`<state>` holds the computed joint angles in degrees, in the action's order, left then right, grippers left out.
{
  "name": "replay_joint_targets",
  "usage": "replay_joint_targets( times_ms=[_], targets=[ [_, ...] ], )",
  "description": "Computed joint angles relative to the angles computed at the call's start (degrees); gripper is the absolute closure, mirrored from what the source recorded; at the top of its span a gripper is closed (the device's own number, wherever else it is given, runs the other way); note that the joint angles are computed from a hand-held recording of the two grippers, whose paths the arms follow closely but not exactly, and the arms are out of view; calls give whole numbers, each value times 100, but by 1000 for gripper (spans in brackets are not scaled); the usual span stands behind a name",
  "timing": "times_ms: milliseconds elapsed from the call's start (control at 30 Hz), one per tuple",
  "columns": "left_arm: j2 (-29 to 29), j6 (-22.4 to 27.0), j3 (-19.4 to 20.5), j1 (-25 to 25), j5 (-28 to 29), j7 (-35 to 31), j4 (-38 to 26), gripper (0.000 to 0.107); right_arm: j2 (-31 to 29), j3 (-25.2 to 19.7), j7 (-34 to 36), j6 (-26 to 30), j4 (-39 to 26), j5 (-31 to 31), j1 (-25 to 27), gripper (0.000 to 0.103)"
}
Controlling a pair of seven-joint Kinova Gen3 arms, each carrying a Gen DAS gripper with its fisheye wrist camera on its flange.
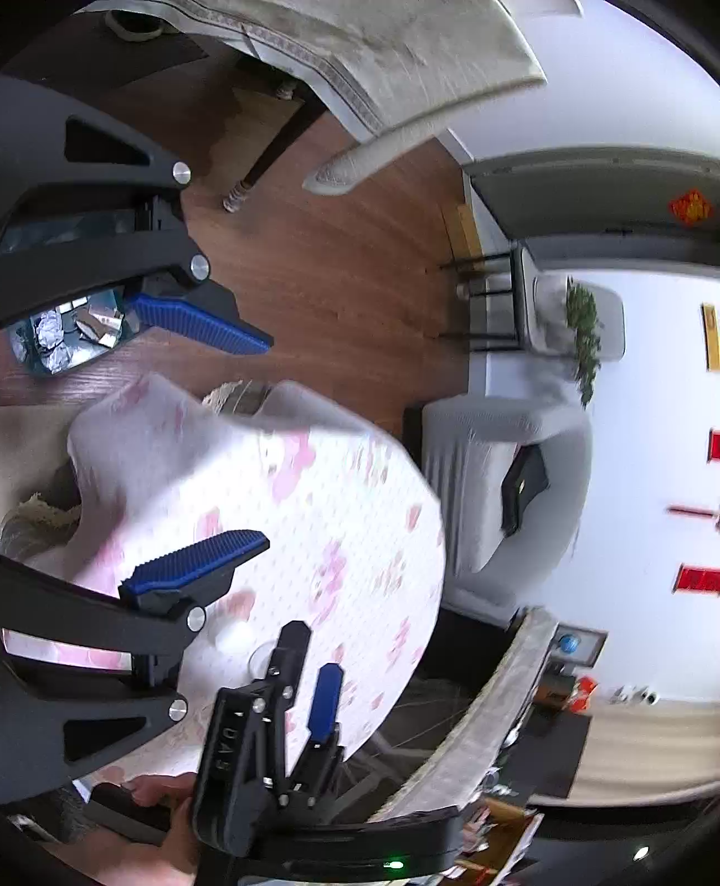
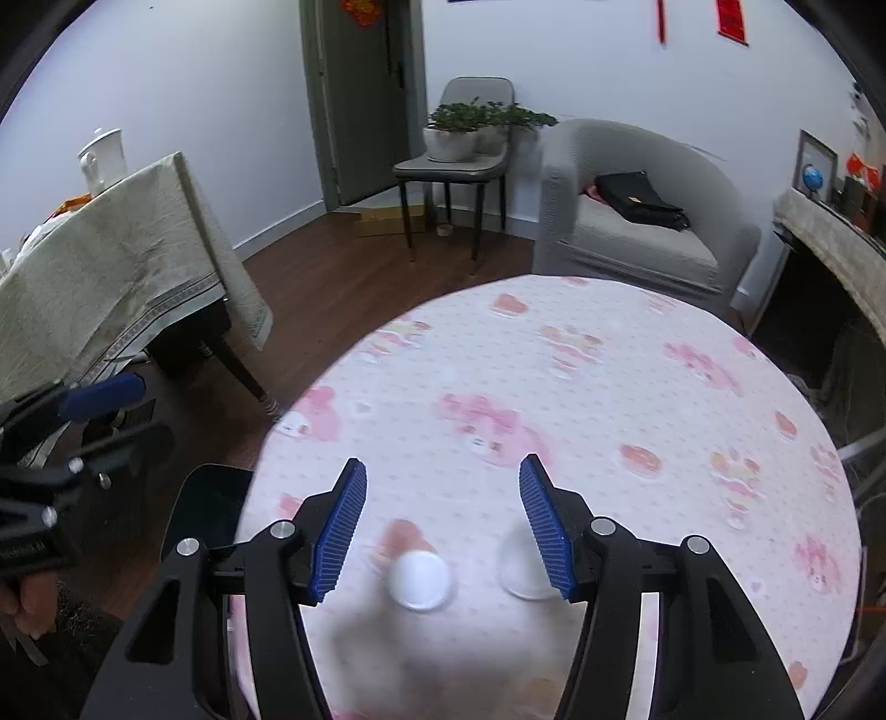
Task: Collect trash
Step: 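Grasp the white bottle cap with the left tool while the right tool grasps the clear plastic lid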
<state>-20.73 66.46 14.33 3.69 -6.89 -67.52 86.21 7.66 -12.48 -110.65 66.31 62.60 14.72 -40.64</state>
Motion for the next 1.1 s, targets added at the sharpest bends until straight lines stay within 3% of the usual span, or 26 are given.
replay_joint_targets(
  times_ms=[333, 667, 933, 1100],
  targets=[
    [505, -149, 531, 328, -283, 298, -47, 39, -345, 108, 73, -90, 405, -329, 587, 44],
    [1066, -245, 626, 954, -665, 725, -91, 40, -546, 107, 248, -94, 650, -598, 1026, 43],
    [1390, -242, 462, 1496, -839, 901, -156, 49, -635, 132, 370, -70, 757, -741, 1245, 43],
    [1490, -205, 406, 1686, -1000, 1037, -204, 66, -655, 133, 459, -75, 785, -831, 1330, 40]
  ],
)
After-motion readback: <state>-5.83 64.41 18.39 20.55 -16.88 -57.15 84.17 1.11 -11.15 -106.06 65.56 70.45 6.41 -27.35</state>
